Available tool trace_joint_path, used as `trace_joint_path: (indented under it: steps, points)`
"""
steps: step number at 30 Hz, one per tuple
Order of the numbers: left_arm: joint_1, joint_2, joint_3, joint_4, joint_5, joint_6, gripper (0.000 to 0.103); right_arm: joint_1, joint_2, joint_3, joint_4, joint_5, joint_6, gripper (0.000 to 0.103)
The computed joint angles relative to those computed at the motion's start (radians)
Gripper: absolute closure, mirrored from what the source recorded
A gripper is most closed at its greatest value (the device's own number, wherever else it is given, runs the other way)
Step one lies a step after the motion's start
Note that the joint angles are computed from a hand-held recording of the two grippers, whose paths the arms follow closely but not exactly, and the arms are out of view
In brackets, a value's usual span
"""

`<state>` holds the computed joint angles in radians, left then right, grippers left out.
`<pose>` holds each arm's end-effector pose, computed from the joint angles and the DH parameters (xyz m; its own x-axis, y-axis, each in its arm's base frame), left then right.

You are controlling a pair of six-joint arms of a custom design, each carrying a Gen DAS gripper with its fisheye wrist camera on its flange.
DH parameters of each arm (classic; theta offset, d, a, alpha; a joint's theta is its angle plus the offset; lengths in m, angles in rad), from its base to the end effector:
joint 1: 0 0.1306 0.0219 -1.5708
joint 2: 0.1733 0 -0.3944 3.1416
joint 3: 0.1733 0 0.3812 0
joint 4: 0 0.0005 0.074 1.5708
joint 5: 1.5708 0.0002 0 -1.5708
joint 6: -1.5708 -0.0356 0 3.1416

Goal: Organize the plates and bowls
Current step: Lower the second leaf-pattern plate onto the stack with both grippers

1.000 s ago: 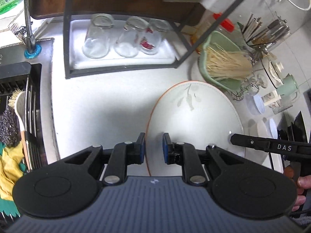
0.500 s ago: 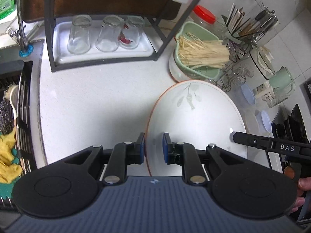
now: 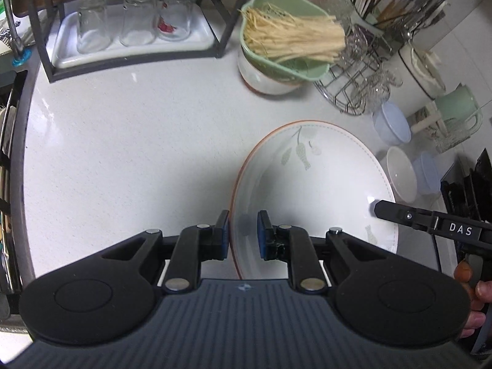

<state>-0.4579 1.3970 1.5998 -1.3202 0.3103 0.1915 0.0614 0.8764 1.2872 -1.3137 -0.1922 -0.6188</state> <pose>0.3916 -0.2057 0.5047 -0.8946 0.2388 -0.3778 0.3776 0.8561 -0.3529 0.2415 0.0212 0.5392 -0.7418 0.5249 -0.4175 0.3093 0.8201 0.4814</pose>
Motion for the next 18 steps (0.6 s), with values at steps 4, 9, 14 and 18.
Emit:
trace_joint_path:
  steps: [4,9,14,18]
  points:
    - [-0.053,0.004,-0.013,-0.004,-0.060,0.027,0.084,-0.059,-0.026,-0.040,-0.001,-0.045,0.062,0.089]
    - [-0.101,0.006,-0.021,-0.017,-0.141,0.038,0.083,-0.105,-0.046,-0.099,0.018,-0.092,0.118,0.089]
    - [-0.136,0.005,-0.030,-0.023,-0.208,0.048,0.083,-0.132,-0.058,-0.147,0.044,-0.123,0.153,0.089]
    - [-0.152,0.007,-0.035,-0.024,-0.241,0.061,0.083,-0.144,-0.063,-0.172,0.060,-0.141,0.177,0.089]
